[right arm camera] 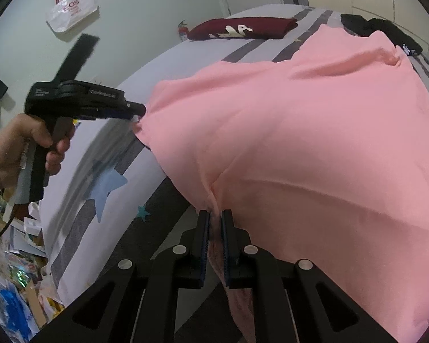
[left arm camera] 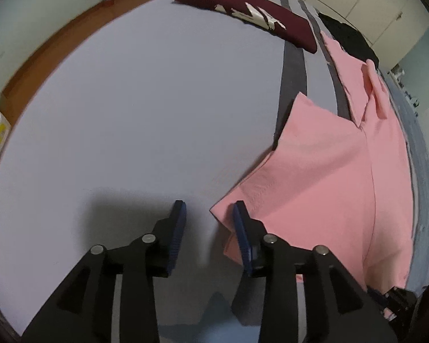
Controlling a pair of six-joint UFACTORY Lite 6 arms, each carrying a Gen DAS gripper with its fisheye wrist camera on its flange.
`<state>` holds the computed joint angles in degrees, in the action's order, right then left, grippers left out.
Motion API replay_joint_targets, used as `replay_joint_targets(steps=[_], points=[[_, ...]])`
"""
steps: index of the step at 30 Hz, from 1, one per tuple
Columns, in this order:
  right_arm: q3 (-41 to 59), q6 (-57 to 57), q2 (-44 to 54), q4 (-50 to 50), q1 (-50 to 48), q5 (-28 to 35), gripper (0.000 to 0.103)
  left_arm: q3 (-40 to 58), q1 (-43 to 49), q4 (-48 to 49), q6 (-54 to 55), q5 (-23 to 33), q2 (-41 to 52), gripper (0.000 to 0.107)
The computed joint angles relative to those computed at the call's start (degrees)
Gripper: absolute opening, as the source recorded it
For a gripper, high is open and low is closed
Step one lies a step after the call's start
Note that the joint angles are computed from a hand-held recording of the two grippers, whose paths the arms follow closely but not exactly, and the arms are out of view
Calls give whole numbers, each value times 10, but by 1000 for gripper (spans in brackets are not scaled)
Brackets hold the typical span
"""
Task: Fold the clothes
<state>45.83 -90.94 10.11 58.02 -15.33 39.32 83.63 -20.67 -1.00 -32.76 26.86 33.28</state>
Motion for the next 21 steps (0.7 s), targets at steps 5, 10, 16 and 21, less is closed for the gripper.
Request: replay_joint_targets(steps=[5,10,16,21], points=[[2,0,1,-6,-7,13,8,-23,2,-120,142,-42,-21,0],[2,2,1,-15,-10,30,8,-55,-4,-74,96,-35,-57,1],[5,23,-7,-35,-18,44,11,-97,-5,-23,43,-30,-95,1],[2,33,-42,-72,-77,78,13,-109,-47,148,-145,-21,-129,6]])
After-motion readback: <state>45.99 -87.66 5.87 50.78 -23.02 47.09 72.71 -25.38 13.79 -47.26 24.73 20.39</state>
